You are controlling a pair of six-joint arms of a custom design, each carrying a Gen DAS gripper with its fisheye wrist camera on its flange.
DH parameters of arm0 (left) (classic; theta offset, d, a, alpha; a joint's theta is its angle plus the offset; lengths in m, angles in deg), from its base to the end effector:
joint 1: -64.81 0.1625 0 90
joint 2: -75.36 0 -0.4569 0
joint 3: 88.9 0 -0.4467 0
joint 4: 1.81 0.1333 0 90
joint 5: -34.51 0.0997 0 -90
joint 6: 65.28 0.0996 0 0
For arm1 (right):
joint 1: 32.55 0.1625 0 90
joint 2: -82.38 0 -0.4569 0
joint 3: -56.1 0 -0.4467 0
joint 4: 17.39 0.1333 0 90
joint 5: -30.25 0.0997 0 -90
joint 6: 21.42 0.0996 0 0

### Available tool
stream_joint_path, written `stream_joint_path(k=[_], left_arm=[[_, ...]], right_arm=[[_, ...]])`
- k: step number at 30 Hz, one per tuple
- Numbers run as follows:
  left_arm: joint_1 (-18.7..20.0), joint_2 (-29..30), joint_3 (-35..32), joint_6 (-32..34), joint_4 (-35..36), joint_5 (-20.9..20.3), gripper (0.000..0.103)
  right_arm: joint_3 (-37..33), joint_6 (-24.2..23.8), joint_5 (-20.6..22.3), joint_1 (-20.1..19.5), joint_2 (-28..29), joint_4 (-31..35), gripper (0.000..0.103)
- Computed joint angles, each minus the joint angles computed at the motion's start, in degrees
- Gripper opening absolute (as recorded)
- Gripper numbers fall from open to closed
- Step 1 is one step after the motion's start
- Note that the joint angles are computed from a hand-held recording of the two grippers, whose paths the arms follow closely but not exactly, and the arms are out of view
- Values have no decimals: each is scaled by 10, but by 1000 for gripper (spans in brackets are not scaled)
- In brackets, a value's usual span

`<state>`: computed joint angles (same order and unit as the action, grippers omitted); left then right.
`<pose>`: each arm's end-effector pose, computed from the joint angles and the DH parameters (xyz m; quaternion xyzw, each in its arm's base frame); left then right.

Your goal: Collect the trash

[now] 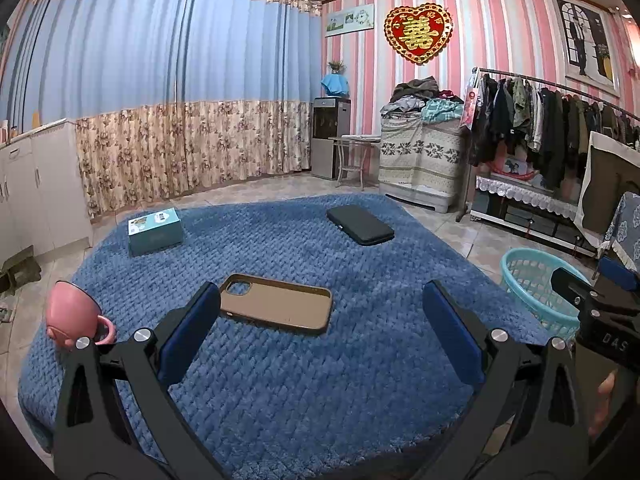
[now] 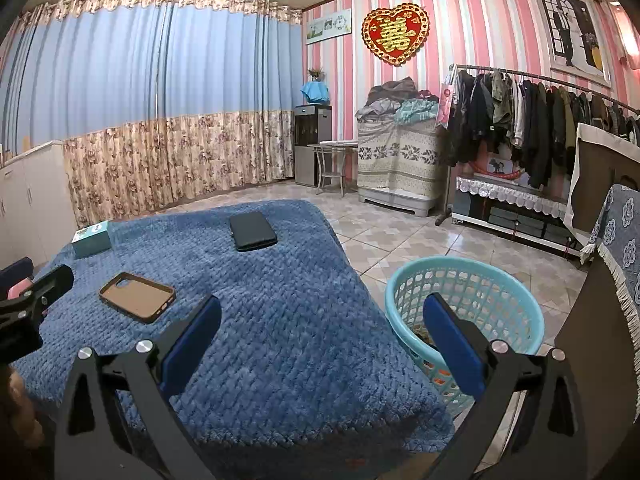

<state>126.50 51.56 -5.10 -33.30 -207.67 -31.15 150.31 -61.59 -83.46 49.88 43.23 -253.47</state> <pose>-0.2128 -0.7628 -0.0084 0.3483 0.7964 -0.4517 0.2008 0.0003 -0.7057 0.1861 0.0518 -0.6994 0.5802 0.4142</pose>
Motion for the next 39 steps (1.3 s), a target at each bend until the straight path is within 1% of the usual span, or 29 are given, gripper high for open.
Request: stream_joint_path(k=[39], left_arm=[[1, 0, 1, 11, -8, -1, 98]], right_arm=[[1, 1, 1, -1, -1, -1, 99]])
